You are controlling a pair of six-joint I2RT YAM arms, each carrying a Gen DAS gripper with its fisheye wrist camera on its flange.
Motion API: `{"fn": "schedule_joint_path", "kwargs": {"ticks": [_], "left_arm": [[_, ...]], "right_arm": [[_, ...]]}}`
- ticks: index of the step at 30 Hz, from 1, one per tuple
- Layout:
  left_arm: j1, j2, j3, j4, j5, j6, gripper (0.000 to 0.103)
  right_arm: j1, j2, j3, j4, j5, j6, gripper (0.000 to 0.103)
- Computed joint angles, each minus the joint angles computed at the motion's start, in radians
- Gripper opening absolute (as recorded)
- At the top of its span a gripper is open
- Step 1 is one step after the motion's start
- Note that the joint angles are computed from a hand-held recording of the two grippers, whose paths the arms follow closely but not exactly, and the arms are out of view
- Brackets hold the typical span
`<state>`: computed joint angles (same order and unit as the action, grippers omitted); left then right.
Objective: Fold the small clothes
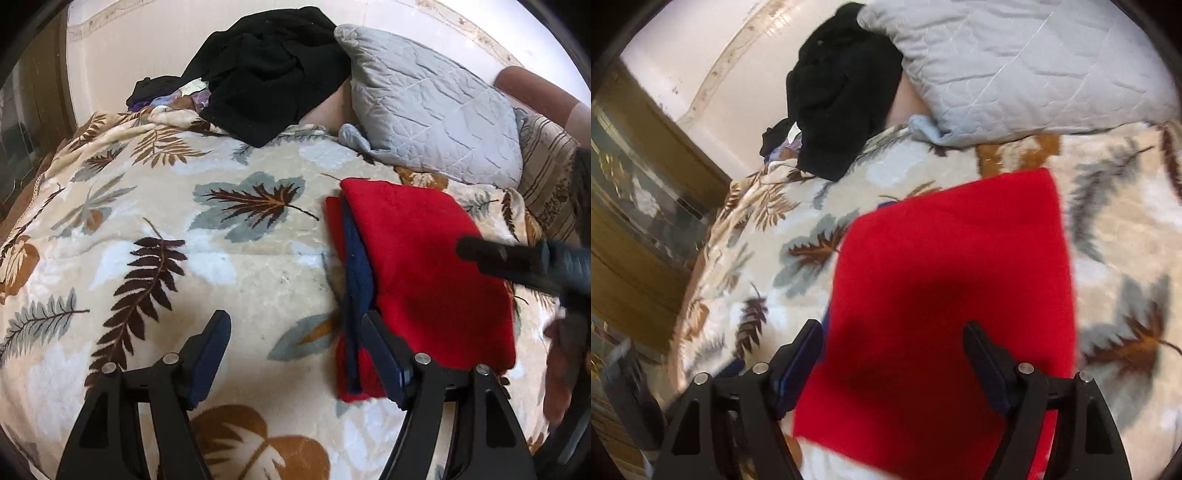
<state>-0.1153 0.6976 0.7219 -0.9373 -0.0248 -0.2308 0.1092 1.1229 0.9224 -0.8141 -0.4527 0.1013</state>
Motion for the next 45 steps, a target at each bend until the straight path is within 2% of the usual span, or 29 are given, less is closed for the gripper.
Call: {"fn": "schedule_joint_path", "kwargs": {"ticks": [5,7,11,15,17,18,19,22,25,28,30,33,36,39,45], "left_arm": [[-0.101,-0.041,0.004,-0.058,-0.049,-0.064,0.074],[-0.110,-0.050,0.000,-0.070,-0.023,-0.087,0.074],[-0.104,-0.049,-0.023,-0.050,0.084,-0.129,0.074],[-0.149,0.006,-0.034,-0.002,0.113,-0.187,0.074],[-0.185,0.046,-0.040,0.023,0.074,-0.216,0.073],[-0.181,0.061,-0.046,0.035,0.085,-0.213,0.055],[-0.167,0.089,-0.046,0.041,0.104,-0.201,0.022],[-0.077,0.115,-0.053,0.050,0.175,-0.187,0.014],[-0.087,0.076,-0.048,0.039,0.138,-0.186,0.013],[-0.120,0.117,-0.093,0.073,0.098,-0.184,0.014],[-0.154,0.118,-0.074,0.060,0.065,-0.206,0.016],[-0.186,0.120,-0.054,0.037,0.025,-0.220,0.022],[-0.232,0.097,-0.052,0.012,-0.048,-0.245,0.044],[-0.250,0.092,-0.052,0.012,-0.075,-0.241,0.046],[-0.235,0.050,-0.061,-0.006,-0.065,-0.222,0.048]], "right_arm": [[-0.127,-0.237,-0.107,-0.151,-0.021,-0.128,0.081],[-0.214,-0.296,-0.126,-0.220,-0.070,-0.193,0.081],[-0.443,-0.326,-0.157,-0.349,-0.178,-0.377,0.081],[-0.620,-0.287,-0.164,-0.420,-0.245,-0.524,0.081],[-0.667,-0.267,-0.158,-0.434,-0.270,-0.564,0.081],[-0.675,-0.260,-0.157,-0.433,-0.279,-0.572,0.081],[-0.684,-0.252,-0.158,-0.432,-0.288,-0.581,0.081],[-0.708,-0.230,-0.168,-0.433,-0.313,-0.618,0.081],[-0.739,-0.208,-0.188,-0.431,-0.336,-0.659,0.081],[-0.738,-0.176,-0.207,-0.403,-0.345,-0.649,0.081],[-0.743,-0.161,-0.208,-0.404,-0.357,-0.659,0.081],[-0.748,-0.152,-0.205,-0.412,-0.370,-0.675,0.081],[-0.762,-0.150,-0.186,-0.443,-0.394,-0.695,0.081],[-0.764,-0.150,-0.158,-0.469,-0.422,-0.696,0.081],[-0.582,-0.158,-0.101,-0.341,-0.407,-0.468,0.081]]}}
